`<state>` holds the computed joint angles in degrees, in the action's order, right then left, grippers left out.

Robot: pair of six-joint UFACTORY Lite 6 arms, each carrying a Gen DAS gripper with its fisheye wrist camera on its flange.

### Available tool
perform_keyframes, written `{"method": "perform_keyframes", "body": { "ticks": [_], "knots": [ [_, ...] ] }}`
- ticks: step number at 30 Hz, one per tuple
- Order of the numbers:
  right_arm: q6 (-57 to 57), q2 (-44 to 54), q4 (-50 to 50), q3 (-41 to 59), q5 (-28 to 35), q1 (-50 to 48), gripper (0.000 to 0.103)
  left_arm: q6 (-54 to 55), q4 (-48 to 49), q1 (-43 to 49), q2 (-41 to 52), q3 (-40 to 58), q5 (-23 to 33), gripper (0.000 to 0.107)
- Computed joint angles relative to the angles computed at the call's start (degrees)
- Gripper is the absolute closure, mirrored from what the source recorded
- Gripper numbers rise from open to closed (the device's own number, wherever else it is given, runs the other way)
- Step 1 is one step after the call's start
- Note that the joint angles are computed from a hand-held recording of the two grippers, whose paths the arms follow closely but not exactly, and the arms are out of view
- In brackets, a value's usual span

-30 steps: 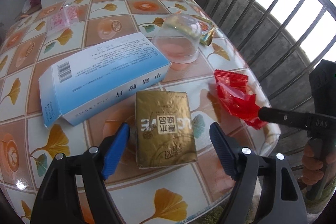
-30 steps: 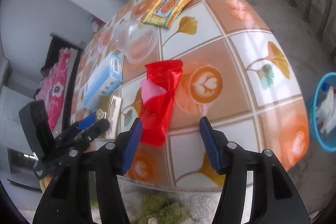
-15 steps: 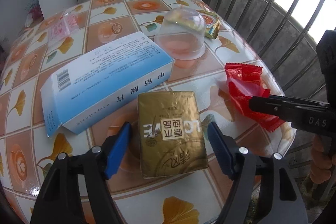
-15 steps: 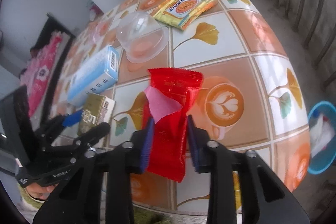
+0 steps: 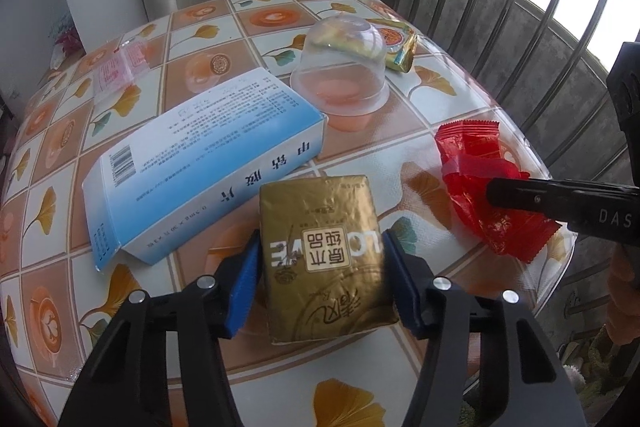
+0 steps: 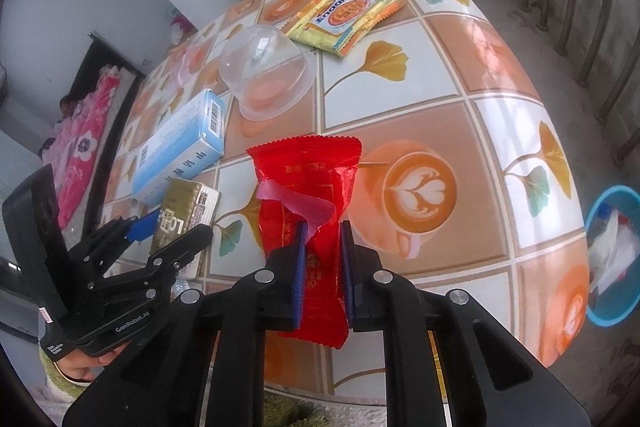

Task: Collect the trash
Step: 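Carry the gold box and red wrapper to the wastebasket and open both tools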

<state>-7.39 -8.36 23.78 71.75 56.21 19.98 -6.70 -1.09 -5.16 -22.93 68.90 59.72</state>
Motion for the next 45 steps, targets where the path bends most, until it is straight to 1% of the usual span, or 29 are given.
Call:
{"method": "perform_keyframes", "body": {
  "ticks": [20, 27, 32, 35, 37, 40, 45],
  "knots": [
    [-4.35, -2.16, 5.12, 0.9, 3.58, -7.2, 0.09, 0.11, -1.53, 0.06, -1.05, 3.15, 0.55, 0.052],
    [-4.26, -3.09, 6.49, 1.32, 4.16, -9.4, 0.09, 4.43, -6.3, 2.63, -0.69, 6.05, -0.03, 0.052],
    [-5.76, -5.21, 8.32, 1.0, 5.27, -12.98, 0.09, 6.08, -7.79, 2.77, 2.31, 10.74, 0.13, 0.052],
    [-8.4, -6.42, 11.17, 0.76, 7.24, -18.06, 0.09, 6.32, -7.81, 1.37, 4.79, 14.7, 0.41, 0.052],
    [-9.5, -7.13, 12.4, 0.71, 8.3, -20.87, 0.091, 5.46, -7.44, -0.82, 6.88, 18.0, 0.51, 0.052],
    [-12.45, -8.39, 14.88, 0.53, 10.99, -27.91, 0.091, 3.69, -6.64, -5.18, 10.93, 23.77, 0.57, 0.052],
    [-19.93, -10.18, 20.05, -0.56, 17.69, -46.28, 0.091, 1.55, -6.85, -13.84, 21.42, 36.42, 1.52, 0.052]
  ]
}}
